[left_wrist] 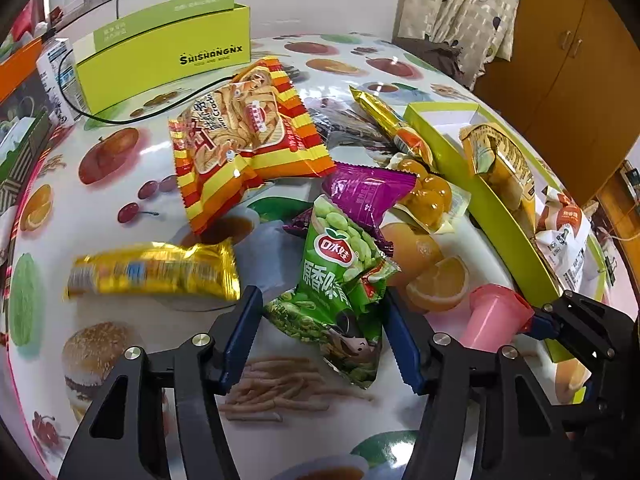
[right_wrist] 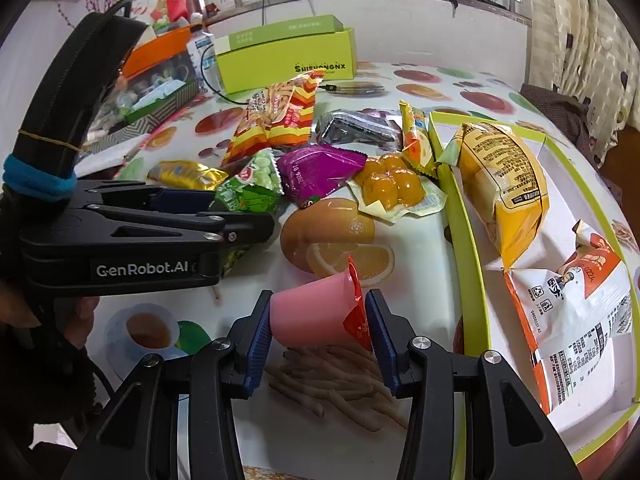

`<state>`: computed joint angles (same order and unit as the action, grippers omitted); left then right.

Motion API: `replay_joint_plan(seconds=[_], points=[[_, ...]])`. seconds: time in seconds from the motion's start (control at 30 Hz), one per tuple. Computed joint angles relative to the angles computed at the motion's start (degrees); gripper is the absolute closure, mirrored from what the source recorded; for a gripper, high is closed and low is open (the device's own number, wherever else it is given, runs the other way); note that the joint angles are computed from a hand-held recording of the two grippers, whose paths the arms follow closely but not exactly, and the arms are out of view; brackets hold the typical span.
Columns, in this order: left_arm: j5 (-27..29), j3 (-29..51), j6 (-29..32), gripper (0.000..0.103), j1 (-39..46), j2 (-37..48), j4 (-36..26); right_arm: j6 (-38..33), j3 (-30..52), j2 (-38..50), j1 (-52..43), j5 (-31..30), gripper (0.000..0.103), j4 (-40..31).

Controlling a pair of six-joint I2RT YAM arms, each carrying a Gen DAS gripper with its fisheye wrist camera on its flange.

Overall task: Organize snacks
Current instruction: 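Lift the green bag toward the tray with the left gripper while the right holds the pink cup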

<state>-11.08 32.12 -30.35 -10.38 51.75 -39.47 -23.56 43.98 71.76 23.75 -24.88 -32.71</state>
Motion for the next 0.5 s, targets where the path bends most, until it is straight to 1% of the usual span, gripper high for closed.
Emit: replay_joint_plan(seconds=[0.27,0.5], points=[[-1.3,1.4,-1.1,0.042,-1.8,-2.3,-2.5,0.2,0.5,-0.6,-0.6,-0.6,0.063,-0.2],[-2.6,3.5,-2.5,0.042,-4.0,-3.6,-4.5,0.1,0.8,-1.9,-1.5,-1.1,0.064,-0.6]])
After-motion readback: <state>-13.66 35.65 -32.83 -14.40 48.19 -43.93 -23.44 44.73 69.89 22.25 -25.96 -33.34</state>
